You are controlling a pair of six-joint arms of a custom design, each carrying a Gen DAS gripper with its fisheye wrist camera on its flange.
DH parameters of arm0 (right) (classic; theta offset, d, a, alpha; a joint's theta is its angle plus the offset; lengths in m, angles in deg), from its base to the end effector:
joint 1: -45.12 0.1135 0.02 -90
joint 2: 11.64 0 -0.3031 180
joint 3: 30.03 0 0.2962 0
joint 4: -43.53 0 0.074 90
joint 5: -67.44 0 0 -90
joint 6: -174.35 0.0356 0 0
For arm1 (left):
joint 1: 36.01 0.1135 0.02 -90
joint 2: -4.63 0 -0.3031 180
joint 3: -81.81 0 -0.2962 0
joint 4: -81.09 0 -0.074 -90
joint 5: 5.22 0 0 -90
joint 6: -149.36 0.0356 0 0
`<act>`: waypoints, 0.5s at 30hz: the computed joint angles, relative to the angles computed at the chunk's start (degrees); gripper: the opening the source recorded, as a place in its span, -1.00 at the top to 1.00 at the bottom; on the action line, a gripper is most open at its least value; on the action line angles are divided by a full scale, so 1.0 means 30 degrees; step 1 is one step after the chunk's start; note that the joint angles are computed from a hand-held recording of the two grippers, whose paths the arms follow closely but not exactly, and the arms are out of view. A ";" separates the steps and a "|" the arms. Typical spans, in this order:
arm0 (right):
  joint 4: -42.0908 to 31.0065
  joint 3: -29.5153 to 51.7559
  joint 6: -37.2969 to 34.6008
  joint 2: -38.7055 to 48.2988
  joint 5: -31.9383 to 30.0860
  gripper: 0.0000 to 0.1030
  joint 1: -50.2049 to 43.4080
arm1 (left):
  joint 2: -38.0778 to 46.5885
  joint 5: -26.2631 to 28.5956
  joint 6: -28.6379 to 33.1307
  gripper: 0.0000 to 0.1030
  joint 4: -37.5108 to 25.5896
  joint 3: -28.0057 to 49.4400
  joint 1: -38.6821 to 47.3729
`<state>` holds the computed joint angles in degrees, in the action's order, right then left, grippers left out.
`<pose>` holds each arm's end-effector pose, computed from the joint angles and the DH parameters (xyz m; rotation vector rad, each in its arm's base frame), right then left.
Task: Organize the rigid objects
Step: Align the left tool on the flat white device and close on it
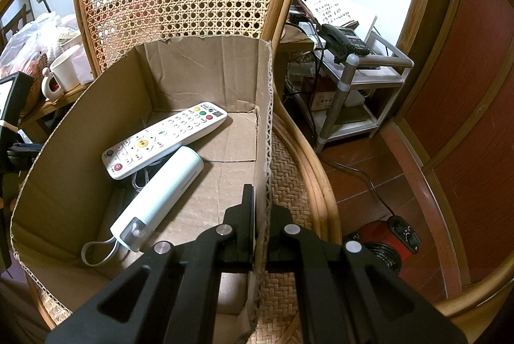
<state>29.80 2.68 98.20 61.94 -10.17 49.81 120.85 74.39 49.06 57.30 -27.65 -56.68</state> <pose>0.2212 0.0105 0.1218 0.2855 2.4807 -0.1391 0.3757 -0.1349 0.0714 0.2032 2.7398 0.1079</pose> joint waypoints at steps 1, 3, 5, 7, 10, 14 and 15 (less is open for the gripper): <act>-0.0004 0.0030 0.0002 0.0025 0.0007 0.90 0.0013 | -0.0211 0.0254 0.0081 -0.83 0.0208 -0.0160 0.0068; -0.0003 0.0026 0.0026 0.0028 0.0025 0.90 0.0015 | -0.0401 0.0155 0.0018 -0.83 0.0449 -0.0341 0.0104; 0.0003 0.0002 0.0025 0.0010 0.0028 0.90 0.0014 | -0.0174 0.0077 -0.0138 -0.83 0.0332 -0.0168 0.0236; 0.0001 0.0021 0.0022 0.0025 0.0040 0.90 0.0015 | 0.0268 0.0324 -0.0480 -0.83 -0.0051 0.0236 0.0521; 0.0010 0.0004 0.0025 0.0013 -0.0001 0.90 0.0004 | 0.0757 0.1525 -0.0925 -0.83 -0.0654 0.0773 0.1042; 0.0008 0.0003 0.0013 0.0014 0.0021 0.90 0.0014 | 0.0897 0.3285 -0.1451 -0.68 -0.0542 0.0671 0.1796; 0.0014 -0.0002 0.0012 0.0005 0.0017 0.90 0.0007 | 0.0833 0.3185 -0.1241 -0.59 -0.0496 0.0623 0.1762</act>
